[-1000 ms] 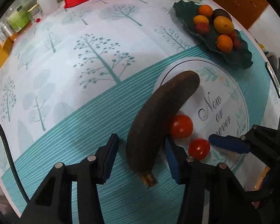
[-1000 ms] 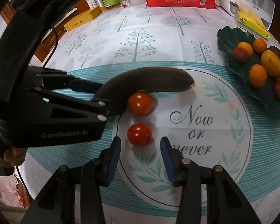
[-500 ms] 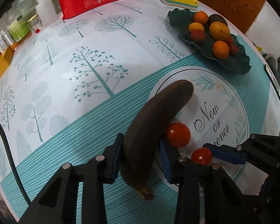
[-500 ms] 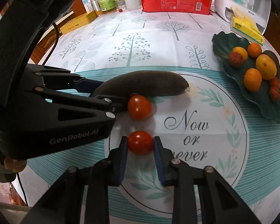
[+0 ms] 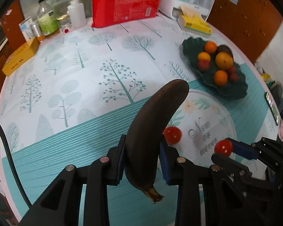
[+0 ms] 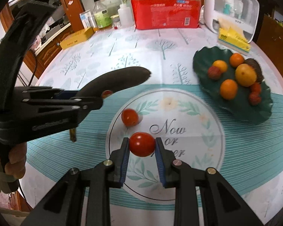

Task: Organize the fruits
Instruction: 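Grasp the brown banana with the left tool while the right tool grasps a cherry tomato, then lower the banana and cherry tomato onto the green plate, opening both tools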

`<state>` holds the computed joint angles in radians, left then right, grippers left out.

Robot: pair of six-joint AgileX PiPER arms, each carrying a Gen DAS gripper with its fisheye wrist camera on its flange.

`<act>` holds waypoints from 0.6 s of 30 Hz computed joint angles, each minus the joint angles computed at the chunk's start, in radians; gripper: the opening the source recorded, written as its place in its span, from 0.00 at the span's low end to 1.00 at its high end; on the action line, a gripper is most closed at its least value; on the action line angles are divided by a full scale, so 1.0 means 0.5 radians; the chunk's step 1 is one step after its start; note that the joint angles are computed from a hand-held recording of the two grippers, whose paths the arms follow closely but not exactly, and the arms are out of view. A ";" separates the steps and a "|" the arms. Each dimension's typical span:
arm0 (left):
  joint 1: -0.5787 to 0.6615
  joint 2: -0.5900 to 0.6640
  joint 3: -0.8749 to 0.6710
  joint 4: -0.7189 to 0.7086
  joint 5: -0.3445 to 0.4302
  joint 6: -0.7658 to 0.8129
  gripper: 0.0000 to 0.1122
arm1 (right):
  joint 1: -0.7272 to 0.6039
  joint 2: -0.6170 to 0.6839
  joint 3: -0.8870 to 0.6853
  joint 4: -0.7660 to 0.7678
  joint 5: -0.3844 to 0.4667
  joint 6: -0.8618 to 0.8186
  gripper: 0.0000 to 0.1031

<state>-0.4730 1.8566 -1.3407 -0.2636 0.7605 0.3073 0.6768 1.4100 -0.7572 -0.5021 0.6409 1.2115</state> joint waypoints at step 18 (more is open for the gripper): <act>-0.334 -0.243 -0.293 0.200 0.234 -0.690 0.27 | -0.065 -0.499 -0.277 -0.077 0.754 -0.399 0.26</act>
<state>-0.6402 1.7351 -1.4872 -0.1636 0.8774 -0.0377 0.6443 1.1604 -0.8959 -0.5406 1.0179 1.0119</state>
